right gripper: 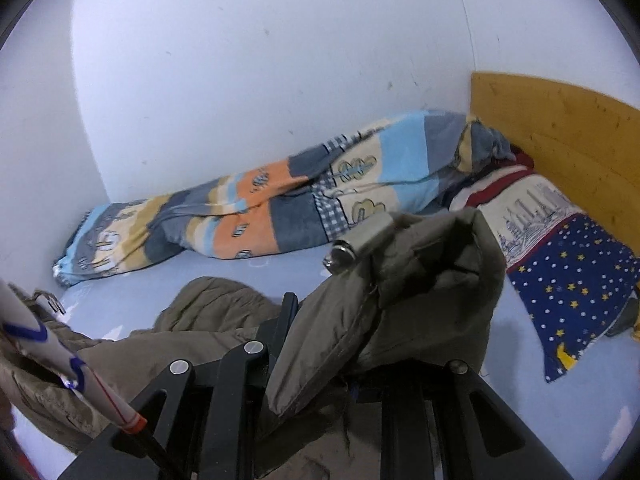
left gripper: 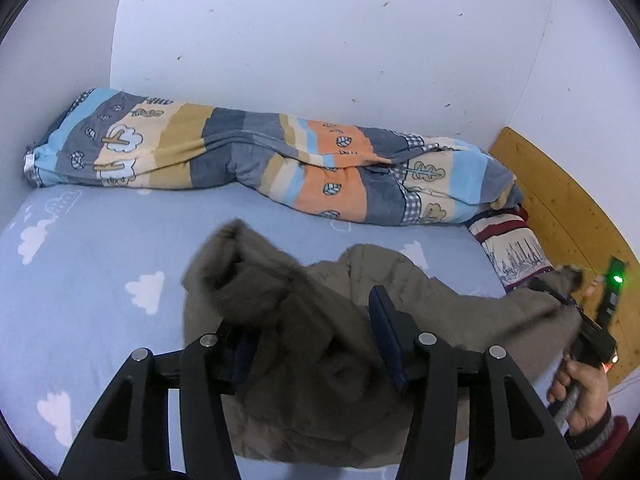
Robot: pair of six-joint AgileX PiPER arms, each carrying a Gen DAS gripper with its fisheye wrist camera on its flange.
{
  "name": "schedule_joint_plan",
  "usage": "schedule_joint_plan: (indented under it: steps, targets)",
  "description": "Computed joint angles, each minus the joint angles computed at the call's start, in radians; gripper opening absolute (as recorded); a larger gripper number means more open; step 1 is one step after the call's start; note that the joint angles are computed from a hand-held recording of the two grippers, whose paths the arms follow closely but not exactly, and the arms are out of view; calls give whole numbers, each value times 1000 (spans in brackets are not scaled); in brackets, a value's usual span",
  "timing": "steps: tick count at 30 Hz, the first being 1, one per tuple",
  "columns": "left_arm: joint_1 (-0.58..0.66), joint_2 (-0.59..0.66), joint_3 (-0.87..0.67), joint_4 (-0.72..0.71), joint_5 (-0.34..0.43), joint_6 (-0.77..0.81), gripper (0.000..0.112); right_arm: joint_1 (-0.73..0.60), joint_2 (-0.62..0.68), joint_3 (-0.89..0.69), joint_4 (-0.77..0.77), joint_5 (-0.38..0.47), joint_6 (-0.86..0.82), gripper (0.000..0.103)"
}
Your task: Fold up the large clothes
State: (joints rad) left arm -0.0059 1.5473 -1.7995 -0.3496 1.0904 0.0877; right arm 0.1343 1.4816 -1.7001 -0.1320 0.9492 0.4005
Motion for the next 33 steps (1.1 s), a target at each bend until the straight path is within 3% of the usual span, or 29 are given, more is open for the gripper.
schedule_joint_plan:
  steps: [7, 10, 18, 22, 28, 33]
  targets:
    - [-43, 65, -23, 137, -142, 37, 62, -62, 286, -190, 77, 34, -15, 22]
    - [-61, 101, -25, 98, -178, 84, 62, -66, 378, -246, 69, 41, -7, 22]
    - [-261, 285, -60, 113, -245, 98, 62, -104, 586, -434, 133, 120, -22, 22]
    - [-326, 453, -211, 303, -212, -74, 62, -133, 638, -490, 196, 160, -59, 26]
    - [-313, 659, -448, 329, -58, -134, 69, -225, 580, -387, 423, 94, -172, 49]
    - [-330, 658, -429, 394, -44, -192, 71, -266, 479, -284, 534, 50, -241, 60]
